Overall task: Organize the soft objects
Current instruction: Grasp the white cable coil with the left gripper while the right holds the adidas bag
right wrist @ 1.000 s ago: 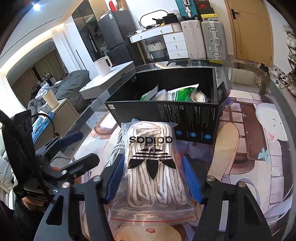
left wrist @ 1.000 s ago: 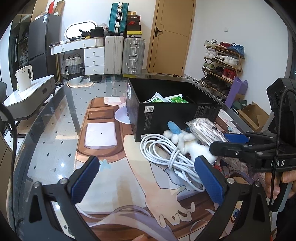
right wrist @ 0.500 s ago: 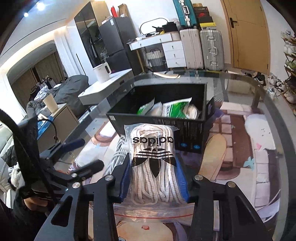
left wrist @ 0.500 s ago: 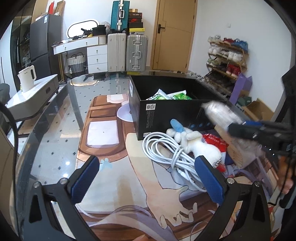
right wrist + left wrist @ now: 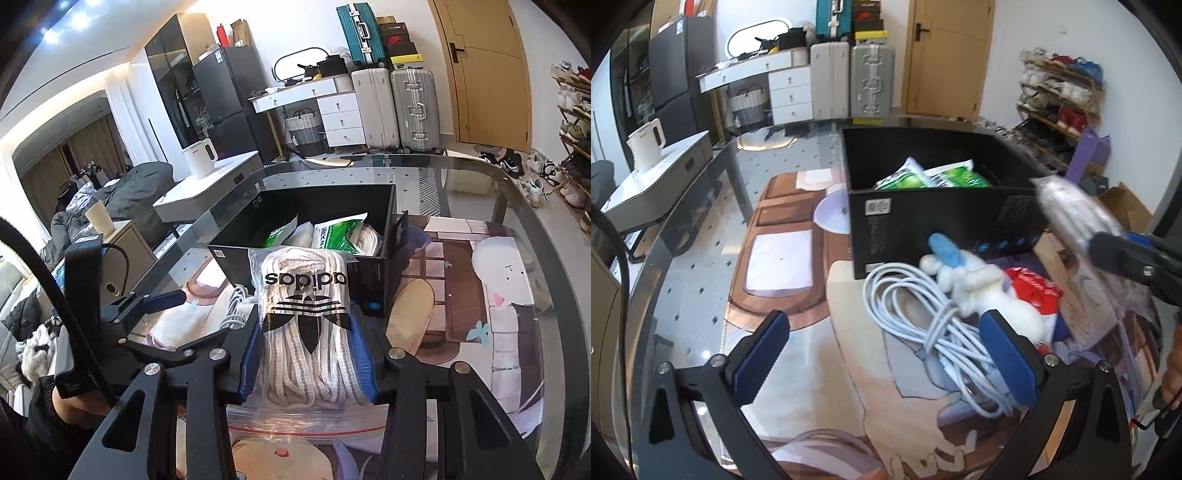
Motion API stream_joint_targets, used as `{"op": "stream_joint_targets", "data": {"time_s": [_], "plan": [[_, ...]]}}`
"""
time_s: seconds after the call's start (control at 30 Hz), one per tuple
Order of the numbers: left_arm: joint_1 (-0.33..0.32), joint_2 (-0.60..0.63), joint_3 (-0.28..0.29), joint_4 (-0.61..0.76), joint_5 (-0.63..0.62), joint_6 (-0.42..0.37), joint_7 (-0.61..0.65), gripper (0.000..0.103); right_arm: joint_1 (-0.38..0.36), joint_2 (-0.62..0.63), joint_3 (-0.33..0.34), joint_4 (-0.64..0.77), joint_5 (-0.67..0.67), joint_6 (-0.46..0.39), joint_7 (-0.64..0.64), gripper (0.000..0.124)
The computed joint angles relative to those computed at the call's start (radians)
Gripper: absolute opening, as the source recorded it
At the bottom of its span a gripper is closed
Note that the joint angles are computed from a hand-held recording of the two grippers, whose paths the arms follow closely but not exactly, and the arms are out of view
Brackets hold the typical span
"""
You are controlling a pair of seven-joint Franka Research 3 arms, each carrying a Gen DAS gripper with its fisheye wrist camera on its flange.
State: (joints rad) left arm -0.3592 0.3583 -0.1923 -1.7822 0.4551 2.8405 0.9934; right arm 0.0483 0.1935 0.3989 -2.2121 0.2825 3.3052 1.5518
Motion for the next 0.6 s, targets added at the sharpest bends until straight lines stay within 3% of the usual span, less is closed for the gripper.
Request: {"op": "stream_joint_targets", "data": {"time_s": [0.33, 0.6], "plan": [[0.063, -0.022, -0.046, -0.042, -0.117, -0.001, 0.091, 0.103, 0.059, 0.000, -0.059, 0.006, 0.012, -0.009, -0.003, 0.044], [0.040, -0.013, -0.037, -0.021, -0.121, -0.033, 0.079, 0.103, 0.080, 0.010, -0.074, 0.022, 0.041, -0.024, -0.035, 0.044]]}}
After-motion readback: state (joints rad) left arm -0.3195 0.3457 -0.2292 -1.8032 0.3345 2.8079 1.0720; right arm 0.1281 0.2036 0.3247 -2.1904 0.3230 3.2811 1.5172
